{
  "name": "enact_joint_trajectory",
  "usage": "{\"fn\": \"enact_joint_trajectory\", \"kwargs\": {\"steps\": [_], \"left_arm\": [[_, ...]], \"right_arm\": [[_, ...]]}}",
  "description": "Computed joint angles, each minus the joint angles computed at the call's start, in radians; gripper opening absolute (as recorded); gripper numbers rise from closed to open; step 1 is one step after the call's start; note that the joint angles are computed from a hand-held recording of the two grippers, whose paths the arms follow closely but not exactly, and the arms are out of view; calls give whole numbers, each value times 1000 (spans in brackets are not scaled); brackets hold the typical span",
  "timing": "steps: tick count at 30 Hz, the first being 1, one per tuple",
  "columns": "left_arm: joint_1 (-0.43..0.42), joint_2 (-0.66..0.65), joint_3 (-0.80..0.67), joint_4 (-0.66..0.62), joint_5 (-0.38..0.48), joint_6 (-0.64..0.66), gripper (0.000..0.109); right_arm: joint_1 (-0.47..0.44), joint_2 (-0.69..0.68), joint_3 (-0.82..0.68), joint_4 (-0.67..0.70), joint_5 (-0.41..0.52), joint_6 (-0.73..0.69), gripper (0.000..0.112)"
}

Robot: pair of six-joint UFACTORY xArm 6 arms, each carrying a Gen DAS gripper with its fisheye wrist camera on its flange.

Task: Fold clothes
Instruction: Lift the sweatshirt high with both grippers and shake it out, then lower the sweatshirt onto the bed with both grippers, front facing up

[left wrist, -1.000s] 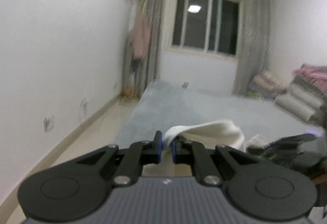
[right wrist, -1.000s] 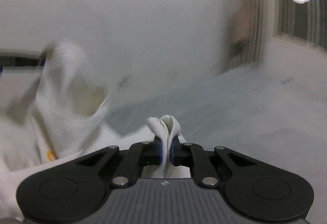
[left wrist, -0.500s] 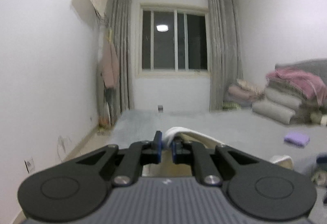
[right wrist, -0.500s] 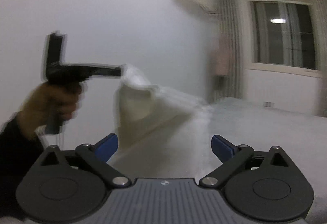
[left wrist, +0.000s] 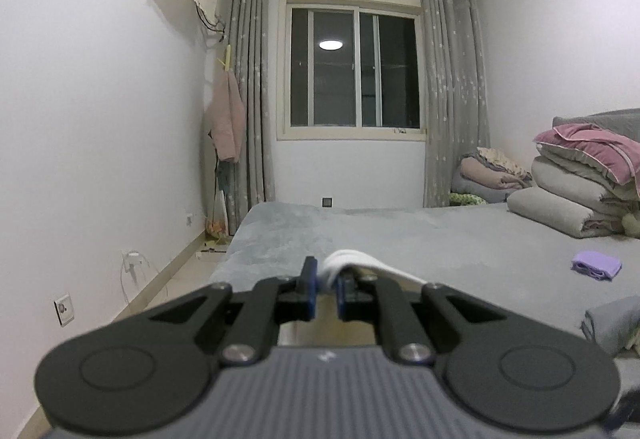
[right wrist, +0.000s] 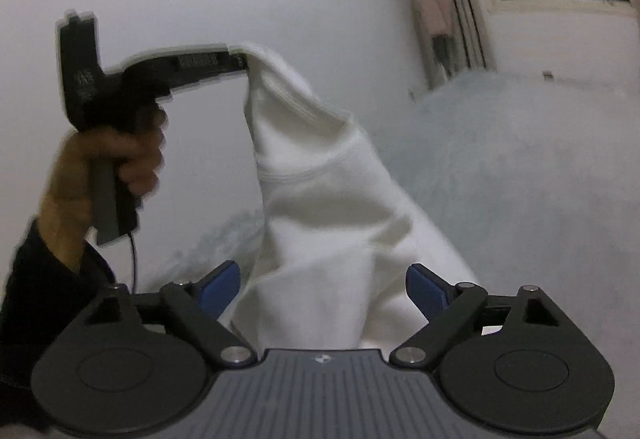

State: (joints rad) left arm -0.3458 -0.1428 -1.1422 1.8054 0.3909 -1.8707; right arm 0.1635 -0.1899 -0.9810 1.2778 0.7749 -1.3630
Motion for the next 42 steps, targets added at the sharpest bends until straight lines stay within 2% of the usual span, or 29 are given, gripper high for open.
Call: {"fn": "enact_joint_trajectory", "kwargs": {"steps": [1, 2, 3, 4, 5, 7, 11, 16, 20, 23, 25, 27, 30, 33, 35, 39, 42], "left_arm": [[-4, -3, 5, 8, 6, -4, 8], [-8, -7, 11, 14, 10, -8, 8], [-12, -9, 12, 16, 11, -9, 8], [-16, -11, 12, 19, 12, -13, 8], [-21, -16, 16, 23, 19, -18, 8], [-32, -43, 43, 31, 59, -24, 8], [-40, -122, 101, 47, 123, -64, 8], [-45, -205, 90, 82, 128, -82, 8], [-87, -313, 80, 146, 137, -86, 8], [-122, -406, 72, 198, 113, -85, 8], [-152, -434, 49, 202, 116, -31, 8], [-165, -431, 3, 175, 97, 40, 8], [-169, -368, -83, 97, 85, 159, 8], [-156, -258, -165, -10, 92, 290, 8], [-116, -159, -215, -108, 59, 376, 8], [-23, 86, -320, -328, -16, 541, 8], [26, 331, -482, -525, -56, 710, 8]], "right_arm": [[22, 13, 6, -18, -39, 38, 75], [49, 52, -15, -15, -74, 74, 57], [75, 97, -45, -7, -105, 110, 48], [76, 122, -65, 5, -94, 132, 35], [79, 133, -73, 23, -101, 115, 12], [92, 110, -60, 99, -178, 18, 11], [60, 13, -27, 305, -249, -237, 11], [-23, -133, -10, 498, -173, -518, 11], [-98, -244, -6, 547, -63, -601, 11], [-88, -323, 6, 621, -34, -666, 10], [-122, -369, 21, 658, 29, -673, 10], [-109, -388, 23, 707, 43, -667, 10], [-114, -374, 5, 733, 51, -615, 10], [-112, -314, -30, 699, 20, -538, 10], [-98, -246, -74, 658, -40, -500, 10], [-93, -34, -202, 525, -131, -366, 10], [-96, 167, -360, 435, -227, -291, 10]]}}
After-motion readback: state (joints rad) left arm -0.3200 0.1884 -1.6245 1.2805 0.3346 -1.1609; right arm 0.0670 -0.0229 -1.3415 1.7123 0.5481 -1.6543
